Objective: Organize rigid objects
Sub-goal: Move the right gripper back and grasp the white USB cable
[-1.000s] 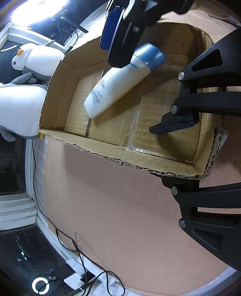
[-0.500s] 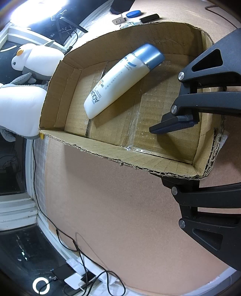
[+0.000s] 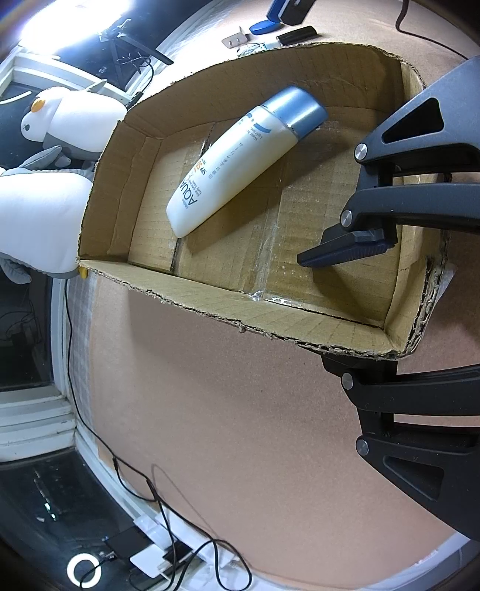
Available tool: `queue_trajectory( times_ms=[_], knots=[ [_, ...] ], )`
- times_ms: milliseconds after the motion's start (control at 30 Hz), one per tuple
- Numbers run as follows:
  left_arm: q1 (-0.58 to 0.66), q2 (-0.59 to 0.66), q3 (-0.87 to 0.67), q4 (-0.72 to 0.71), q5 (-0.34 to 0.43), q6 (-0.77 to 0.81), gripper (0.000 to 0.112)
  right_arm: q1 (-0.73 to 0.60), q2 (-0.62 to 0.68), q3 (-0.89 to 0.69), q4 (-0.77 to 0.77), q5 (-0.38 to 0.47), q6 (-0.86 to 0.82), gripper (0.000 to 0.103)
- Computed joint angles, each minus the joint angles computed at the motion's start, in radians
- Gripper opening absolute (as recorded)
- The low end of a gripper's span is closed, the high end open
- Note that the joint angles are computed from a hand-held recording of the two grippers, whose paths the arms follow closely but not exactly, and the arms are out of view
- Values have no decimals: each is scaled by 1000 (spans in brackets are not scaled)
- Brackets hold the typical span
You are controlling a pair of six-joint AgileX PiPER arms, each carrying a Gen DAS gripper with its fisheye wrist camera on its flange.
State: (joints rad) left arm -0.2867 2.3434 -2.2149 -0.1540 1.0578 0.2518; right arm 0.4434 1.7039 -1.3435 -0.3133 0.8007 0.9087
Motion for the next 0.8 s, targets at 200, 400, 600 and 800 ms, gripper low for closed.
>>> queue_trajectory(
  times_ms=[200, 400, 600, 800],
  knots=[
    [1, 1, -2, -1, 1, 0, 35, -3, 23, 18, 6, 3, -44, 42],
    [-1, -1, 3, 0, -2, 0, 35, 6, 95, -33, -16, 29, -69, 36],
    [0, -1, 4, -2, -4, -1, 35, 20, 160, -96, -38, 73, -93, 27],
    [0, -1, 4, -2, -4, -1, 35, 23, 180, -118, -48, 96, -101, 17]
  ],
)
